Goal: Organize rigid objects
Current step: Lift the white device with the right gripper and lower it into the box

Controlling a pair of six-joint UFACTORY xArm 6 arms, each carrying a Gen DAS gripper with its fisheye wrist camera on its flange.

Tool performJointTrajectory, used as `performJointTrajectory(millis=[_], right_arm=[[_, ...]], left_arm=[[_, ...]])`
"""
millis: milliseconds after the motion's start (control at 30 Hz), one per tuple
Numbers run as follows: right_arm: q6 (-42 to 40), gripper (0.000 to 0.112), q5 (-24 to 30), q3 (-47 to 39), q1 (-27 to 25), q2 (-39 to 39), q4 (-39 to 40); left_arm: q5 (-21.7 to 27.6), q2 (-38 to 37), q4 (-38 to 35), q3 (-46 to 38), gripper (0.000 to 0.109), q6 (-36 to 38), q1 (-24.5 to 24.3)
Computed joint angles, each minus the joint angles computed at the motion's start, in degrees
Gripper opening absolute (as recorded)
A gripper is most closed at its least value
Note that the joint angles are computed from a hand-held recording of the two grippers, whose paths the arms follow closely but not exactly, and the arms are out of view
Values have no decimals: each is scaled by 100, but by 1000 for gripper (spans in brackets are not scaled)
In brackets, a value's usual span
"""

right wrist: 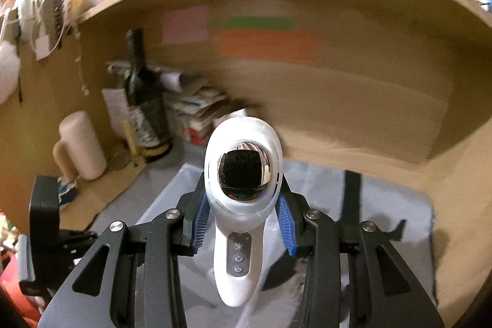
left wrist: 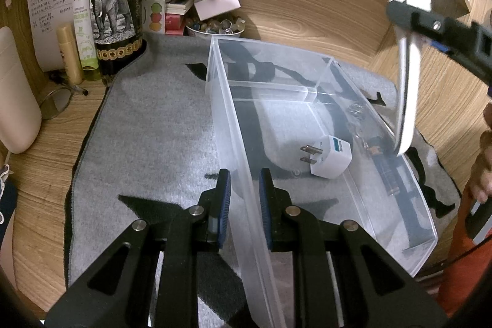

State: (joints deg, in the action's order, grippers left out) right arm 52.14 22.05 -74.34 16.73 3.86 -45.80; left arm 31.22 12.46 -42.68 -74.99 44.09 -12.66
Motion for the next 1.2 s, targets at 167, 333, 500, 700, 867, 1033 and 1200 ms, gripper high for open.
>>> performJointTrajectory(millis=[167,333,500,700,867,1033,1200], right_arm=[[-958,36,-33,-6,108,202,1012],[-1784,36,156,-104,216,407,1841],[-2259,36,462,-201,288,514,2267],[-2630,36,842,-325,363,618,2448],[-2913,36,1147,-443,369,725,2764],[-3232,36,1509,-587,378,826,3007],[-3244,37,1739,-678,397,911,2942]], left_arm=[[-3,3,-12,0,17,13,1],[4,35,-60,-30,17,45,7],[10,60,-95,-53,17,71,10],[6,42,-122,-26,17,107,19],[8,41,-124,-24,17,114,20],[0,41,-134,-21,17,118,19],[8,46,-141,-28,17,125,24]])
